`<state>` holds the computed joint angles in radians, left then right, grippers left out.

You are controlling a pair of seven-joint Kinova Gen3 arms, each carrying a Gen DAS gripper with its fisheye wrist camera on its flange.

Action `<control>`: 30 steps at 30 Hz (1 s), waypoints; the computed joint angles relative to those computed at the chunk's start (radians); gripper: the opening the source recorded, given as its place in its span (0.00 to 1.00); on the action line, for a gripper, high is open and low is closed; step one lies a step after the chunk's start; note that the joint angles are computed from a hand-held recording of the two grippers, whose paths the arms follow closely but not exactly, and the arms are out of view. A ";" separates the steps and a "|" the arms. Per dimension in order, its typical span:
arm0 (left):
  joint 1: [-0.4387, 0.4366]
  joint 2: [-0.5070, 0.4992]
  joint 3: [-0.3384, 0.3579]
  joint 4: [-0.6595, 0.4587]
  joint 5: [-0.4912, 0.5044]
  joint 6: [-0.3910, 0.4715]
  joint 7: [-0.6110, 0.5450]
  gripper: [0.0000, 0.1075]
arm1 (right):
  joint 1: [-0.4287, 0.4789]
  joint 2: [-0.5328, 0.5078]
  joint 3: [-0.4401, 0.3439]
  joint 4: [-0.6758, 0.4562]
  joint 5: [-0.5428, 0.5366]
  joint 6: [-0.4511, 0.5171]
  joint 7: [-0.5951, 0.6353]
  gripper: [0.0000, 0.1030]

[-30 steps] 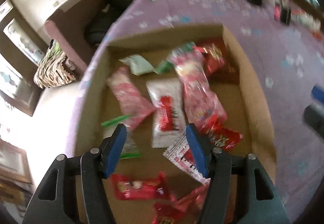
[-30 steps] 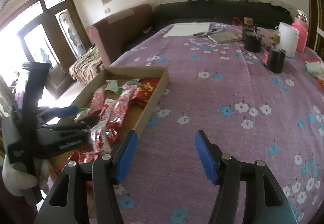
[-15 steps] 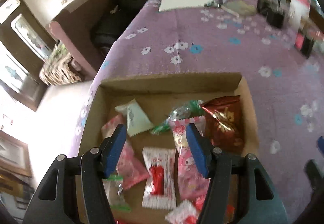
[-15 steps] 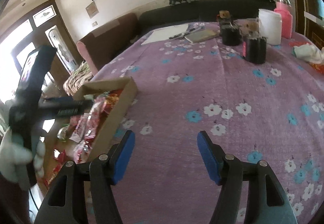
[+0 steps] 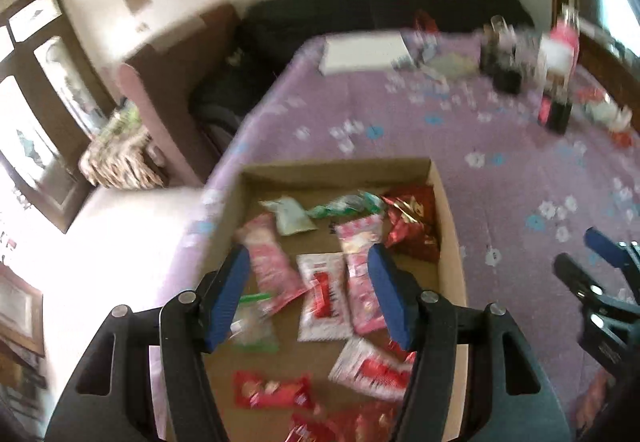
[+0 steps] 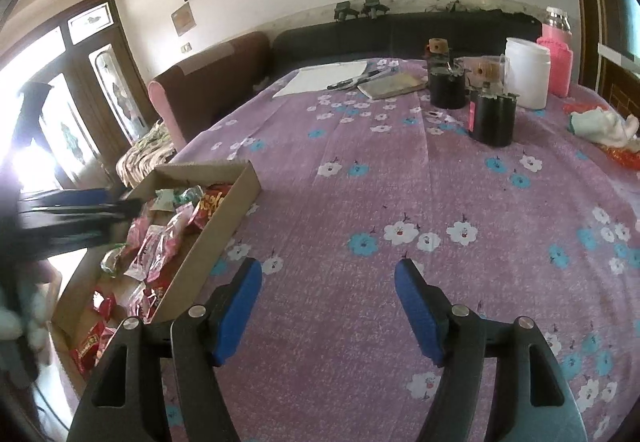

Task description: Organize snacks

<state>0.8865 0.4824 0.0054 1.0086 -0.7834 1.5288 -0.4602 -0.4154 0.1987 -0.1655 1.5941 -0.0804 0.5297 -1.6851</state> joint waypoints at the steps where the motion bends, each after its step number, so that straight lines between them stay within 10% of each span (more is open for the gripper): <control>1: 0.046 -0.016 -0.027 0.036 -0.040 0.006 0.041 0.57 | -0.010 -0.002 0.000 0.004 0.035 -0.006 -0.028 0.69; 9: 0.397 -0.043 -0.174 0.185 -0.365 0.239 0.366 0.90 | -0.362 -0.034 0.261 0.073 0.360 -0.056 -0.275 0.69; 14: 0.376 -0.054 -0.008 0.262 -0.524 0.383 0.541 0.96 | -0.360 -0.071 0.170 0.094 0.525 -0.025 -0.407 0.69; 19: 0.264 -0.113 0.102 0.297 -0.411 0.299 0.602 0.96 | -0.234 -0.135 -0.029 0.125 0.550 -0.016 -0.428 0.72; 30: 0.098 -0.204 0.193 0.411 -0.189 0.083 0.699 0.96 | -0.230 -0.193 -0.124 0.125 0.464 0.024 -0.338 0.77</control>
<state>0.9846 0.2784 0.1984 1.4195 -0.9723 1.6117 0.2386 -0.6457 0.0059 -0.2892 1.7186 0.3836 0.5537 -2.0231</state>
